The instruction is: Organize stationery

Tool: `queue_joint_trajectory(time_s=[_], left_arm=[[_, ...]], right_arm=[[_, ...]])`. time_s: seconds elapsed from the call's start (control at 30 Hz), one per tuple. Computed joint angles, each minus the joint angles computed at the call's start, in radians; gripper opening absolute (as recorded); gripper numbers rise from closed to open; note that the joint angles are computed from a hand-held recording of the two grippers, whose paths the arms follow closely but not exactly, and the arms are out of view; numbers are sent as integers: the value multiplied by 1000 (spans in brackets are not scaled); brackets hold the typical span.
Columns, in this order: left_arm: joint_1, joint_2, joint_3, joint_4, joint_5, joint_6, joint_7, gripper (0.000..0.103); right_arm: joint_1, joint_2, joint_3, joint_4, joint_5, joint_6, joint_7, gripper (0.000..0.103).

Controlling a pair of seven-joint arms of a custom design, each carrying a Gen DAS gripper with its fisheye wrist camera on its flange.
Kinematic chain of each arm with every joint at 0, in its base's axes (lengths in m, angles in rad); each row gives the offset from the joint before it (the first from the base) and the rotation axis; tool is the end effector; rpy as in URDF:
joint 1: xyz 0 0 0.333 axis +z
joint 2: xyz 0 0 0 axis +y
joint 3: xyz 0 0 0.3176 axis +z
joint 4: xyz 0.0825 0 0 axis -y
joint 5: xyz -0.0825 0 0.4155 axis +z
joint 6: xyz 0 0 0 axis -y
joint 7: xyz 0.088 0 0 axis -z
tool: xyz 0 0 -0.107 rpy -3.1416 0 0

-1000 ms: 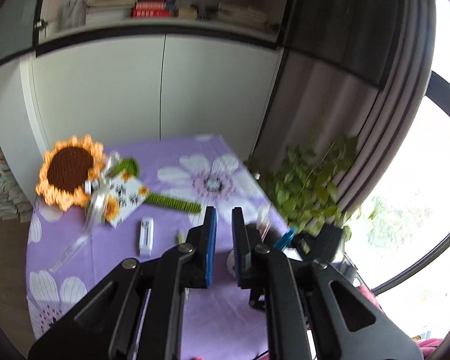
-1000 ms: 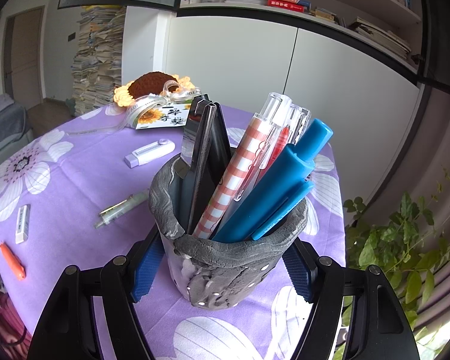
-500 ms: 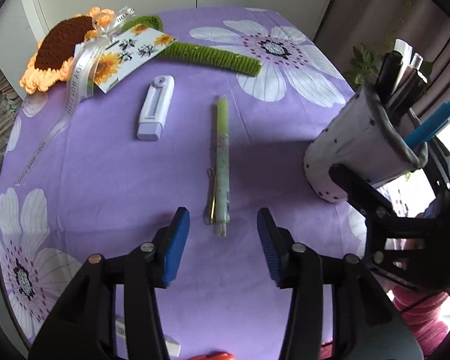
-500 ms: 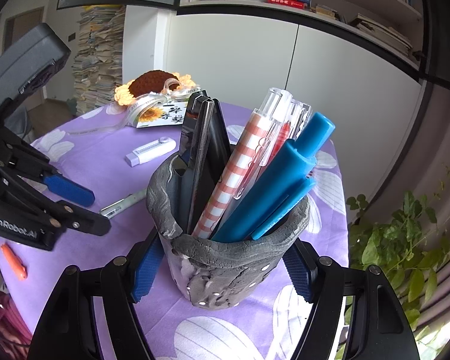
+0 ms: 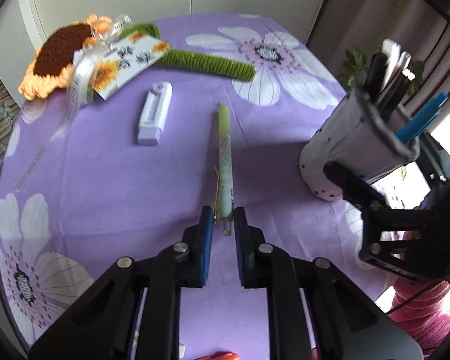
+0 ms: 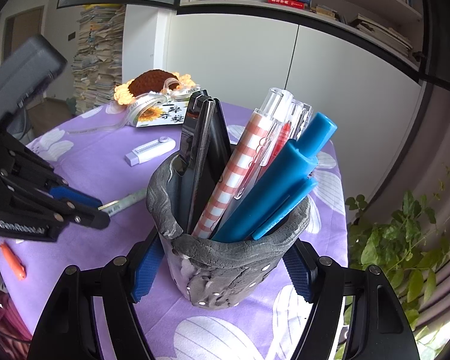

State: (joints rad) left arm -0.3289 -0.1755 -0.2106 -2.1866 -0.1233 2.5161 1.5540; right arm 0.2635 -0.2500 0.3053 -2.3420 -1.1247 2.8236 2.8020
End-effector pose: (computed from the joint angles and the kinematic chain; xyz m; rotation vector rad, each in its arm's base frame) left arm 0.4841 -0.2938 0.5043 -1.5289 2.4296 -0.6855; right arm 0.4171 0.3271 0.4706 -1.8973 1.3559 -0.8683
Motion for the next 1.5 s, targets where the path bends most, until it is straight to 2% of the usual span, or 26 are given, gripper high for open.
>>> queue_joint_trajectory(time_s=[0.1, 0.23, 0.5, 0.77, 1.2, 1.3, 1.5], left_arm=[[-8, -49, 8, -26, -22, 40, 27, 12], [-6, -93, 7, -49, 29, 106, 8, 12], [-39, -111, 50, -41, -37, 113, 45, 12], [-50, -135, 53, -46, -46, 190, 75, 12], [-97, -154, 78, -28, -118, 190, 161, 12], [-118, -165, 90, -18, -151, 201, 196, 12], [-208, -188, 139, 16, -292, 223, 345, 12]], right_arm=[[1, 0, 0, 0, 0, 0, 0, 74], [1, 0, -1, 0, 0, 0, 0, 74], [2, 0, -2, 0, 1, -2, -2, 74], [2, 0, -1, 1, 1, -2, -2, 74], [3, 0, -1, 1, 1, -3, -2, 74], [3, 0, -1, 1, 1, -4, -3, 74], [3, 1, -1, 2, 1, -4, -2, 74]])
